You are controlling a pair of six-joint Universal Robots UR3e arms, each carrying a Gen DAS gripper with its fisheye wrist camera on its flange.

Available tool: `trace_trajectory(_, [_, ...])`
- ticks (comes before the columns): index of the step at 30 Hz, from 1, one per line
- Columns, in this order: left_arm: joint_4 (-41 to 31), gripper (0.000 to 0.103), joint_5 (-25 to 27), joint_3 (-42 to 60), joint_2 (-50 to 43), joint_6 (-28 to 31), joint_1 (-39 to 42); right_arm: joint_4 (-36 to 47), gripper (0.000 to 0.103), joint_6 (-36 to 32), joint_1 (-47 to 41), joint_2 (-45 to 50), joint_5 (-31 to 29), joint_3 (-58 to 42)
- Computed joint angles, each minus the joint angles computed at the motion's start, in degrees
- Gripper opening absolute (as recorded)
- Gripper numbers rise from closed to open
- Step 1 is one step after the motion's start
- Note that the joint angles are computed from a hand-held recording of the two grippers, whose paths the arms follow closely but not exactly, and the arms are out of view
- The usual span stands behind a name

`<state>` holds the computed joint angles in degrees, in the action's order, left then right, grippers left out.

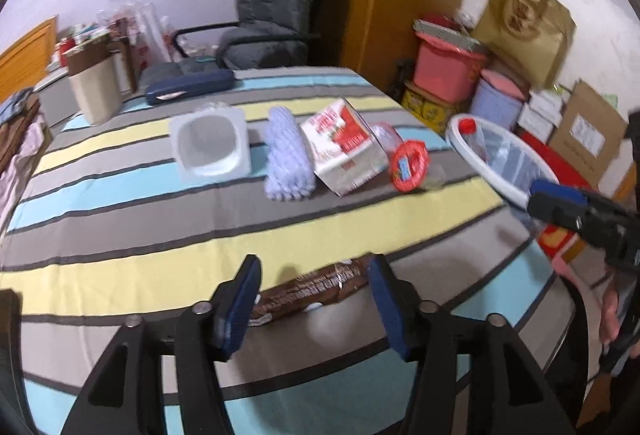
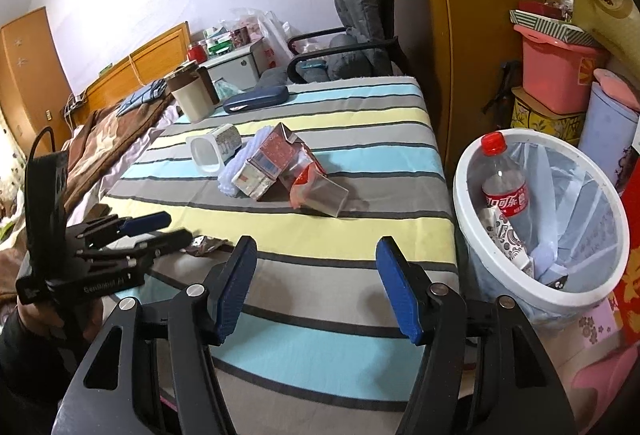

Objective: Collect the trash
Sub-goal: 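Grasp the brown sachet with left gripper while right grasps clear red-lidded cup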

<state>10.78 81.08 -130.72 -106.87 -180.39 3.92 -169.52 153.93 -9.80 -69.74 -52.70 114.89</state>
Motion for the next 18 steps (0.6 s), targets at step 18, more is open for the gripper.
trace_trajectory(18, [-3.7,0.032,6.1,5.2,-4.5,-1.3,-3.8,3.2,0.064,0.6,2.7,5.5,-2.0,-8.6])
